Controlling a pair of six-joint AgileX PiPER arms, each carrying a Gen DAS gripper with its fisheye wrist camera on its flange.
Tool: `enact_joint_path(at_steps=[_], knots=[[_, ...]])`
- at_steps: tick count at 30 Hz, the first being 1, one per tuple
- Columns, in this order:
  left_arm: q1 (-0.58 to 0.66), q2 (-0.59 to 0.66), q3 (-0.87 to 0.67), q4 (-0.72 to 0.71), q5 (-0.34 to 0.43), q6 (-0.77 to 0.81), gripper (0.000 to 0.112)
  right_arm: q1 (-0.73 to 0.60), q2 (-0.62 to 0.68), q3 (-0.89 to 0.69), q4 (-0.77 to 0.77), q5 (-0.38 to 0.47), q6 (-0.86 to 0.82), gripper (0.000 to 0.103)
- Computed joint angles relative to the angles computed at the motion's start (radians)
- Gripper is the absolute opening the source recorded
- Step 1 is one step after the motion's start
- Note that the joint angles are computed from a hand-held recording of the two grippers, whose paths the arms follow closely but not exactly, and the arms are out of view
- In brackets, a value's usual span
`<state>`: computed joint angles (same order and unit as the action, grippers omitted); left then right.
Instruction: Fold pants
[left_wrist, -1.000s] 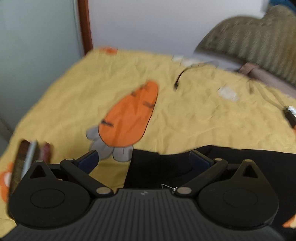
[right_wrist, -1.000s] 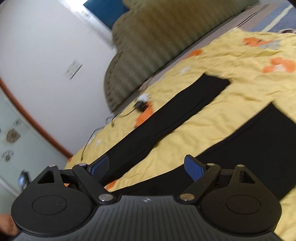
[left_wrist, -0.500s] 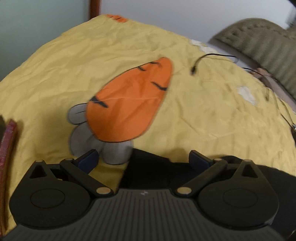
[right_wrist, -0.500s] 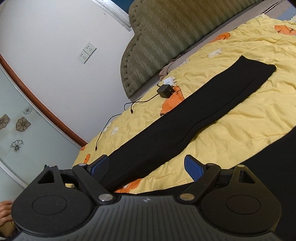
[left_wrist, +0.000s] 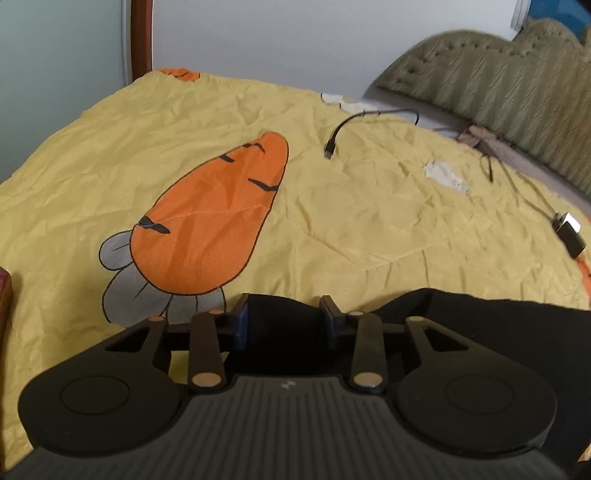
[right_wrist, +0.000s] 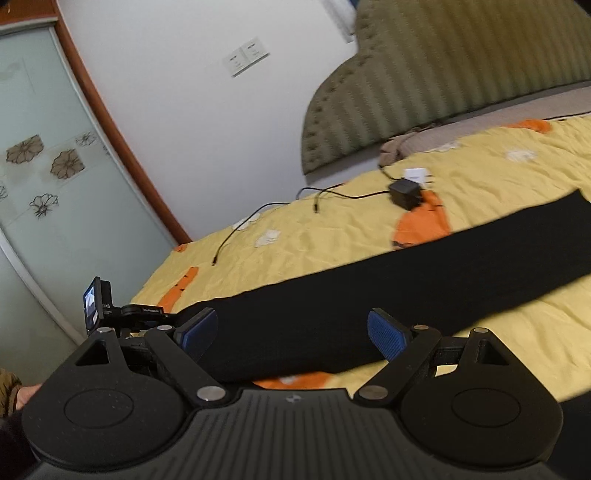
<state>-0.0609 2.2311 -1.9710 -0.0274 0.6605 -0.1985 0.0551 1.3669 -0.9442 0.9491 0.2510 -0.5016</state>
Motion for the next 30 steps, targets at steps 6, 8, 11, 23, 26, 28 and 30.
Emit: enact_joint_path(at_steps=[6,8,11,23,26,28,30], knots=[[0.032,-0.078,0.132,-0.141,-0.115,0.130,0.033,0.081,0.194,-0.230,-0.197,0.023,0.180,0.089],[0.037,-0.096,0.162,-0.177,-0.132,0.173,0.033,0.097,0.275,-0.338,-0.296,0.075,0.253,0.089],[0.056,-0.139,0.232,-0.299,-0.178,0.291,0.033,0.128,0.405,-0.529,-0.448,0.174,0.273,0.089],[0.084,-0.306,0.480,-0.703,-0.287,0.726,0.033,0.277,0.776,-1.072,-1.050,0.403,0.292,0.089],[0.086,-0.336,0.514,-0.768,-0.287,0.802,0.033,0.277,0.878,-1.222,-1.136,0.489,0.239,0.089],[0.086,-0.345,0.524,-0.788,-0.285,0.826,0.033,0.265,0.944,-1.327,-1.171,0.553,0.207,0.089],[0.088,-0.355,0.534,-0.810,-0.280,0.848,0.033,0.244,1.003,-1.430,-1.154,0.611,0.166,0.089]])
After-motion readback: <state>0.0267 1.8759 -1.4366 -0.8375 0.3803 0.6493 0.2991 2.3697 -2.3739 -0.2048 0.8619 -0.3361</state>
